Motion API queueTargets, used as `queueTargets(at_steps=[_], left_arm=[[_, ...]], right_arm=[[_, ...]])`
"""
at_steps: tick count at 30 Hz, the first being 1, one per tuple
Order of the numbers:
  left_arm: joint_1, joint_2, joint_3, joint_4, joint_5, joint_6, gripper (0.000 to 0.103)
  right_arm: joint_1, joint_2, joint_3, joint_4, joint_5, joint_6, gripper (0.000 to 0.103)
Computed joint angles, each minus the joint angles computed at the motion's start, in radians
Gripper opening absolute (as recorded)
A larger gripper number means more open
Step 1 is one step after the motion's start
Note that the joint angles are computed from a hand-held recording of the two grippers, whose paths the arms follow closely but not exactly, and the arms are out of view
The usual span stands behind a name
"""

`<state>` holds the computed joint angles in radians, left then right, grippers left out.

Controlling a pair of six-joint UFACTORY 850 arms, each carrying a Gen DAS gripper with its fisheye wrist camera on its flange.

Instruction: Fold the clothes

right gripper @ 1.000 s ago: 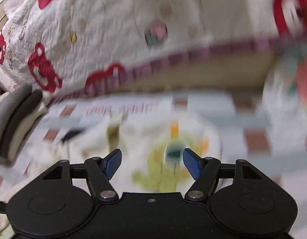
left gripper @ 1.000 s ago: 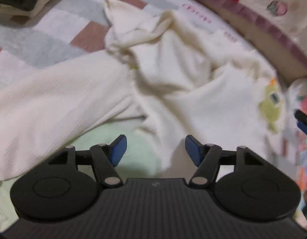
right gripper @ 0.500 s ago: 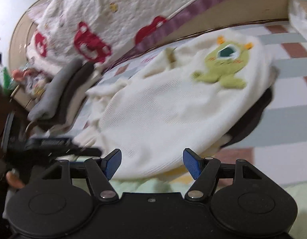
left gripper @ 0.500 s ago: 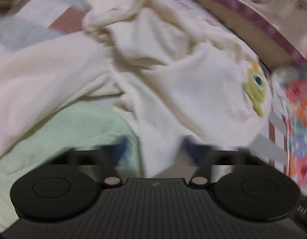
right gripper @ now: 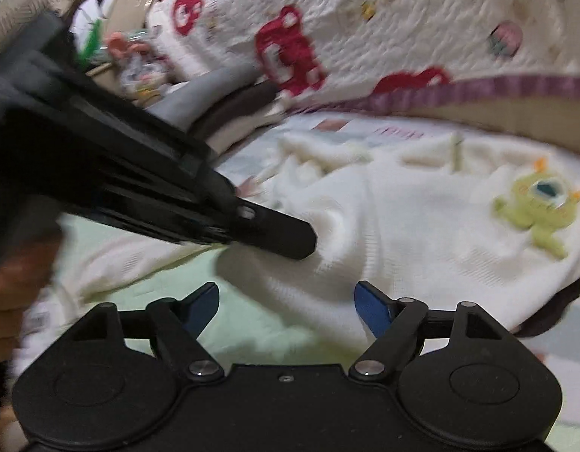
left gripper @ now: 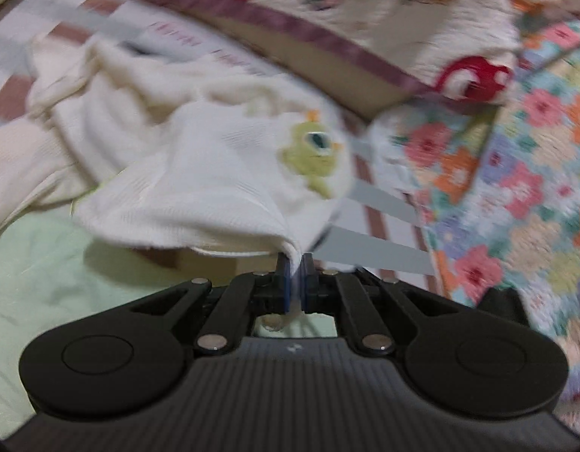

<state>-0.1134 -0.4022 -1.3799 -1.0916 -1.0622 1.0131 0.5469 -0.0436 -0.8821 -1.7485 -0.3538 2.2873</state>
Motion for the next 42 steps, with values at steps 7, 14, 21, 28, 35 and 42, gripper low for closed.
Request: queueTargets(at_steps=[7,14,21,28,35,42], left_arm=[[0.020,0.003,-0.009,-0.076,-0.152,0.014,0.004],[0.059,0.041,0.008,0.011,0.129,0.064,0.032],[0.035,-0.058,-0.032,0.200,0.199,-0.126,0.042],[-0.044,-0.069,-0.012,0.282,0.301,-0.063,0.058],[-0.094,-0.091,-0.015,0.281,0.385,-0.071,0.066],[-0.135,-0.083,-0.023,0.357,0.414,-0.054,0.006]], right_arm=[[0.027,0.137,0.103,0.082,-0.275,-0.023,0.004],[0.062,0.361,0.159,0.280,-0.726,-0.382,0.003],[-0.108,0.511,0.313,0.608,-0.662,-0.568,0.006],[-0.234,0.534,0.389,0.692,-0.485,-0.469,0.007],[-0.299,0.683,0.491,0.664,-0.305,-0.303,0.018],[-0.272,0.755,0.546,0.685,-0.298,-0.215,0.044]])
